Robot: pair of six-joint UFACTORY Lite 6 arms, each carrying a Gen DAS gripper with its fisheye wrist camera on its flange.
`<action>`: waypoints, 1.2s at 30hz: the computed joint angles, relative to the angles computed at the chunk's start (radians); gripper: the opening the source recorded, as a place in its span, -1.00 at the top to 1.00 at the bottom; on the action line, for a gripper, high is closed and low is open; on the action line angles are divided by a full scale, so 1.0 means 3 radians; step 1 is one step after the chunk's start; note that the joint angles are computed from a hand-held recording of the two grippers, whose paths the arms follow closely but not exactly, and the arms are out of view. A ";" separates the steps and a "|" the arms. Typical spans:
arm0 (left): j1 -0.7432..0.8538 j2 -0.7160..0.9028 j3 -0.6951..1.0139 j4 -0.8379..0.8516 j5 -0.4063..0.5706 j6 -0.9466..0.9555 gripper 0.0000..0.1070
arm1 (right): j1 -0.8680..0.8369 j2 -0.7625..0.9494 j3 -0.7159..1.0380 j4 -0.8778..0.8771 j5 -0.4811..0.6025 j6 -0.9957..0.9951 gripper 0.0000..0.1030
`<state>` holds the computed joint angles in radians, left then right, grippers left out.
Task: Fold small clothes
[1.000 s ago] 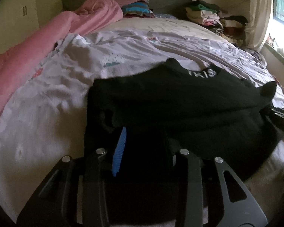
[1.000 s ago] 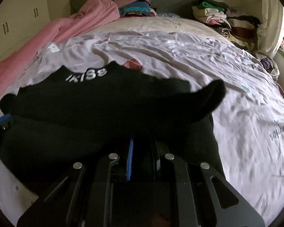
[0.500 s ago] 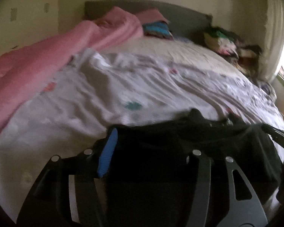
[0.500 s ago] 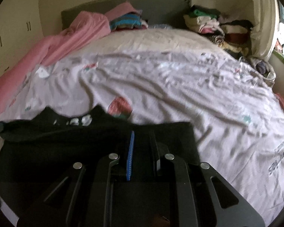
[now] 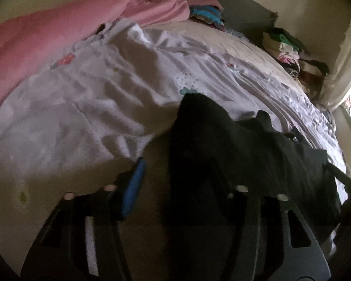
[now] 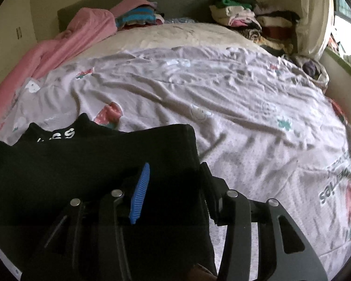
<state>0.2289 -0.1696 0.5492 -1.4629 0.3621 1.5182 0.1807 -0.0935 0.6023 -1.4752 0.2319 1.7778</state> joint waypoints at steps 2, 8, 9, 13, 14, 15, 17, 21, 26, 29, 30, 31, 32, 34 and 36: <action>-0.0051 -0.0077 -0.0051 -0.0015 0.0003 0.0023 0.95 | -0.0017 0.0018 -0.0026 -0.0312 -0.0066 0.0321 0.63; 0.0117 -0.0379 -0.0113 0.0003 0.0174 0.0044 0.97 | 0.0052 -0.0470 -0.0261 -0.0619 0.0007 0.0681 0.93; 0.0189 -0.0450 -0.0128 0.0069 0.0236 0.0013 0.97 | 0.0046 -0.0535 -0.0275 -0.0614 0.0023 0.0679 0.93; 0.0179 -0.0359 -0.0125 0.0071 0.0106 0.0045 0.97 | 0.0015 -0.0518 -0.0309 -0.0911 0.0092 0.0974 0.93; 0.0154 -0.0273 -0.0109 0.0020 0.0063 0.0094 0.97 | 0.0024 -0.0445 -0.0295 -0.0925 0.0127 0.0993 0.93; 0.0129 -0.0132 -0.0085 -0.0071 0.0019 0.0185 0.96 | 0.0049 -0.0377 -0.0291 -0.0927 0.0180 0.1024 0.93; 0.0084 0.0042 -0.0064 -0.0217 -0.0042 0.0329 0.96 | 0.0077 -0.0301 -0.0316 -0.0944 0.0235 0.1119 0.93; 0.0045 -0.0082 -0.0141 -0.0255 -0.0108 0.0379 0.96 | 0.0162 -0.0273 -0.0377 -0.1010 0.0352 0.1269 0.93; -0.0024 -0.0219 -0.0234 -0.0121 -0.0202 0.0242 0.95 | 0.0177 -0.0391 -0.0451 -0.0534 0.0284 0.0885 0.80; -0.0061 -0.0295 -0.0250 0.0170 -0.0239 -0.0027 0.94 | 0.0321 -0.0594 -0.0557 -0.0171 0.0388 0.0566 0.41; -0.0071 -0.0331 -0.0262 0.0291 -0.0243 -0.0134 0.94 | 0.0349 -0.0669 -0.0601 -0.0110 0.0392 0.0521 0.36; -0.0080 -0.0358 -0.0275 0.0342 -0.0245 -0.0188 0.93 | 0.0405 -0.0768 -0.0652 0.0025 0.0419 0.0418 0.31; -0.0079 -0.0385 -0.0286 0.0386 -0.0240 -0.0230 0.93 | 0.0448 -0.0839 -0.0688 0.0138 0.0439 0.0324 0.29; -0.0079 -0.0457 -0.0316 0.0510 -0.0226 -0.0343 0.92 | 0.0581 -0.1005 -0.0770 0.0373 0.0529 0.0153 0.19; -0.0060 -0.0536 -0.0344 0.0652 -0.0179 -0.0478 0.83 | 0.0735 -0.1171 -0.0847 0.0629 0.0611 -0.0060 0.06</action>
<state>0.2110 -0.3304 0.4459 -1.2673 0.3083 1.3748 0.4012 -0.4449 0.3483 -1.2865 0.4151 1.7599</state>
